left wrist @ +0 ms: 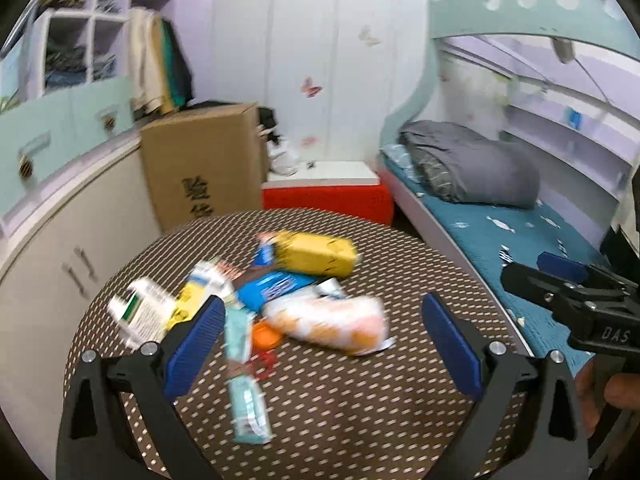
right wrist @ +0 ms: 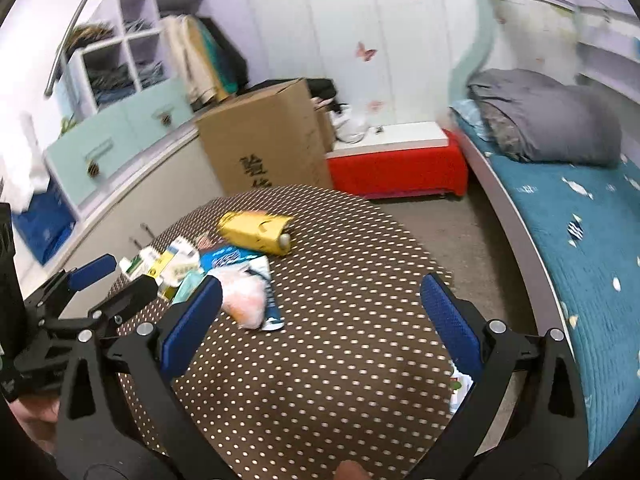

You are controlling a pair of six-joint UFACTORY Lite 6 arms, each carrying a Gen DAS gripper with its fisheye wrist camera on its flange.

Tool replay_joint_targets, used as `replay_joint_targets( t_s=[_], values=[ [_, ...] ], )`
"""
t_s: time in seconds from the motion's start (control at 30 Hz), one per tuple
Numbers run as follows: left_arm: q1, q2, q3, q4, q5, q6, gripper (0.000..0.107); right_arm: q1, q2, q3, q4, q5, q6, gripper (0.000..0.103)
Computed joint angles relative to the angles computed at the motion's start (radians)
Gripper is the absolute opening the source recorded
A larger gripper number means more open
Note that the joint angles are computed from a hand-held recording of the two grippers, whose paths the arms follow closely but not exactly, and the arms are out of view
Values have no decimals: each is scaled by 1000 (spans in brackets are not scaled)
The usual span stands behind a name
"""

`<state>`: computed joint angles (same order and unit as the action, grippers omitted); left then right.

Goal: Collect trash
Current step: 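Move both tools back over the table, then grasp the white snack bag with the right tool while the left tool grasps the teal toothpaste tube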

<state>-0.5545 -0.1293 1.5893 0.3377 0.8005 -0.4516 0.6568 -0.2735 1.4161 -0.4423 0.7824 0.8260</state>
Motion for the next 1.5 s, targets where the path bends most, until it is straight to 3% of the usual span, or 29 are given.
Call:
replay_joint_targets(
  t_s=[0.27, 0.63, 0.73, 0.8, 0.93, 0.97, 1.03, 1.07, 1.23, 1.5],
  values=[
    [165, -116, -199, -74, -56, 89, 96, 27, 186, 104, 72, -48, -140, 97],
    [322, -114, -328, -189, -106, 199, 96, 44, 576, 442, 243, -17, -505, 94],
    [343, -79, -329, -209, -115, 221, 96, 53, 686, 557, 220, 40, -529, 75],
    [347, -38, -312, -215, -115, 237, 96, 44, 729, 593, 268, 59, -570, 52],
    [349, 39, -264, -235, -111, 270, 96, 38, 637, 457, 304, -14, -558, 42],
    [362, 65, -246, -289, -101, 319, 93, 35, 604, 415, 315, -32, -554, 41],
    [387, 97, -224, -384, -83, 397, 66, 34, 523, 315, 309, -70, -516, 40],
    [384, 97, -222, -373, -88, 388, 63, 32, 477, 261, 315, -93, -503, 39],
    [367, 91, -228, -401, -88, 423, 21, 39, 305, 71, 337, -141, -455, 39],
    [387, -79, -385, -454, -84, 446, 20, 155, 182, -77, 197, -103, -270, 42]
  ],
)
